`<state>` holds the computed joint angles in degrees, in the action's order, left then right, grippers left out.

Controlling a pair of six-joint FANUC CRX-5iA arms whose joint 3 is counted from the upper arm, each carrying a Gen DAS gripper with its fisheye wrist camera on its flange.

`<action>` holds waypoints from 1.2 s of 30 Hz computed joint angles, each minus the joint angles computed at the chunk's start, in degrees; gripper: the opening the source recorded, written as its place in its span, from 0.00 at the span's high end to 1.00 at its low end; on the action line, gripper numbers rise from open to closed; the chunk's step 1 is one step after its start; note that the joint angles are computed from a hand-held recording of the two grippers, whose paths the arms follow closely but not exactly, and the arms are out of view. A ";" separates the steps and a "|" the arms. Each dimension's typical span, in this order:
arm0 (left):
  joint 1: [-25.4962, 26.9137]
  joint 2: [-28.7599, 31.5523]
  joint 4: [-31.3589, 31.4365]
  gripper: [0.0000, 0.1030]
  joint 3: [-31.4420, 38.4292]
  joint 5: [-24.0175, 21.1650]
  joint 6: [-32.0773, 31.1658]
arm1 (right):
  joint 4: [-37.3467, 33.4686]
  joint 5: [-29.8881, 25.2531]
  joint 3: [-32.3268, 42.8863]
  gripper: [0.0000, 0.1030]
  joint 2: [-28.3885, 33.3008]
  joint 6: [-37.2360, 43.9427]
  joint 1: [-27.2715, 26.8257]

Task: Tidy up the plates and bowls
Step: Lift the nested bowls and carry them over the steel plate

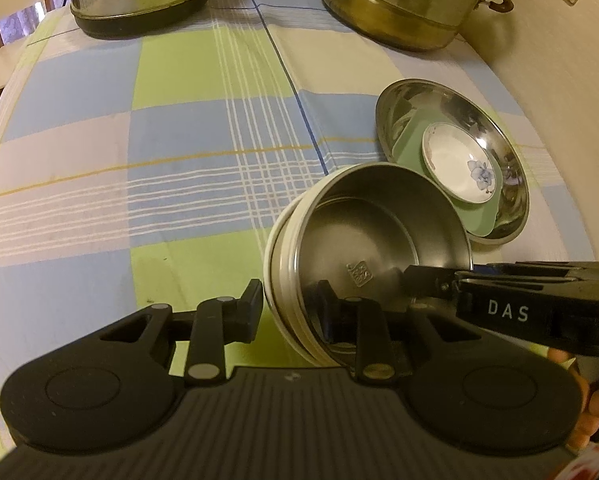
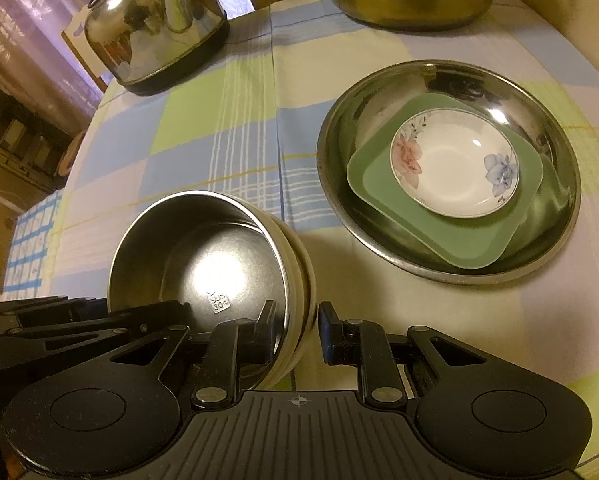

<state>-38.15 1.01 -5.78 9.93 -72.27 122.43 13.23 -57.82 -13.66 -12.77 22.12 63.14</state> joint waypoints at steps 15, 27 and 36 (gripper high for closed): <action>-1.10 -0.19 -1.08 0.75 0.59 -0.53 1.64 | 0.25 1.92 -1.47 0.80 -1.59 1.67 -0.15; -2.53 0.72 -3.33 0.75 4.98 -2.61 1.97 | -0.35 0.48 0.57 0.80 -2.18 3.62 -0.98; -3.25 3.04 -3.89 0.75 9.68 -2.43 0.79 | 0.73 -1.67 2.09 0.80 -3.30 3.45 -2.04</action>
